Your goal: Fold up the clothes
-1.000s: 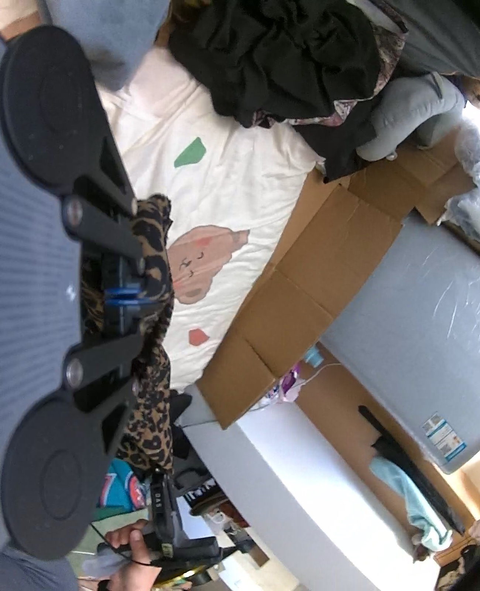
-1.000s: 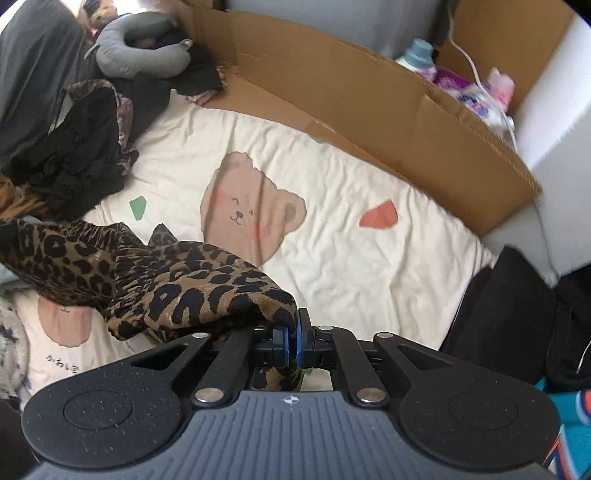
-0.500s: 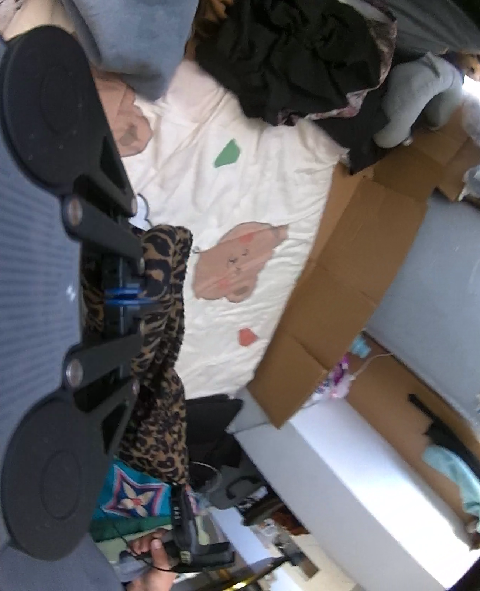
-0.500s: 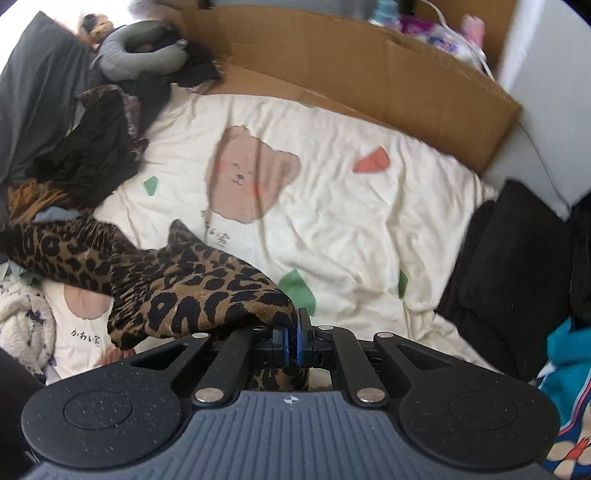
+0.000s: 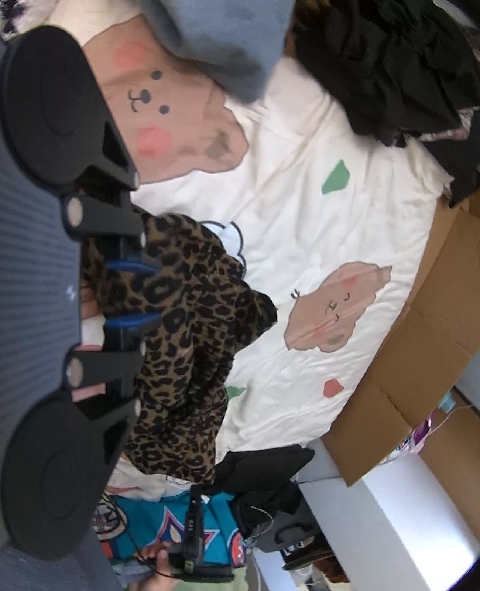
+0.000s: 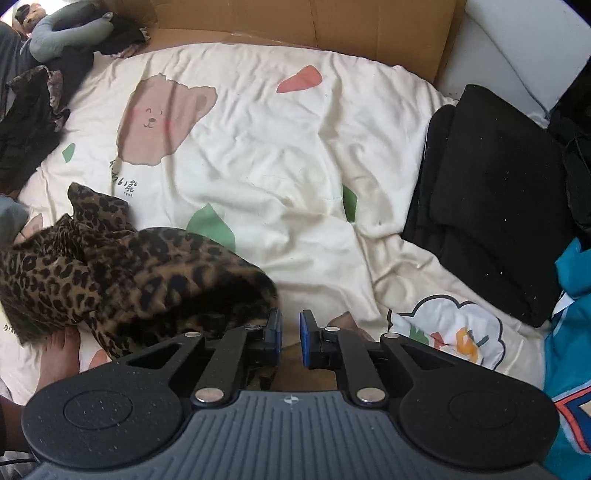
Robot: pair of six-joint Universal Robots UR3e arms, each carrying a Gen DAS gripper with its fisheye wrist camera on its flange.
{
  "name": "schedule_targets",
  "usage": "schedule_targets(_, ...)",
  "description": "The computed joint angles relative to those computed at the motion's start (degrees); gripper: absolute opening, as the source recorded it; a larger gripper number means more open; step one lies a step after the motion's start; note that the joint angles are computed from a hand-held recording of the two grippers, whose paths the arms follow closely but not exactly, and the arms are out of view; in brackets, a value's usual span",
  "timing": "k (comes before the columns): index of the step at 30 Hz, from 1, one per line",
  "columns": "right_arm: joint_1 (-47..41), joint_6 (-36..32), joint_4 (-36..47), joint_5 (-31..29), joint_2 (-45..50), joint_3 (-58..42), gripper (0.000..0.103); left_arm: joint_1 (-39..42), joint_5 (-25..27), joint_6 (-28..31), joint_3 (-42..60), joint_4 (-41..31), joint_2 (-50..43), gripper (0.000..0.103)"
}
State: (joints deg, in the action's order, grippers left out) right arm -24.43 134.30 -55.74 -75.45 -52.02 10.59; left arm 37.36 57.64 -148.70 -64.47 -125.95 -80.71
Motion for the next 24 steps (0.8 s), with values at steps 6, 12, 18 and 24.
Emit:
schedule_targets(6,-0.3,-3.3,-10.6,1.8,-8.8,16.9,0.031,-1.4,0.3,-3.7,-1.0,5.7,-1.5,0.044)
schedule_targets(12,-0.1,-9.7,-12.2,5.4,-11.6,19.8,0.040,-4.6,0.9,-8.4,-7.2,17.1,-4.2,0.048)
schedule_targets(18,2.2,-18.0,-17.2,5.1,-15.1,27.9,0.041,-7.2,1.6,-11.2,-9.9,23.9,-8.2,0.048)
schedule_targets(24,3.7,-23.7,-19.4,6.1,-17.0,31.8,0.057,-9.2,1.6,-12.2,-10.3,27.6,-12.5,0.048)
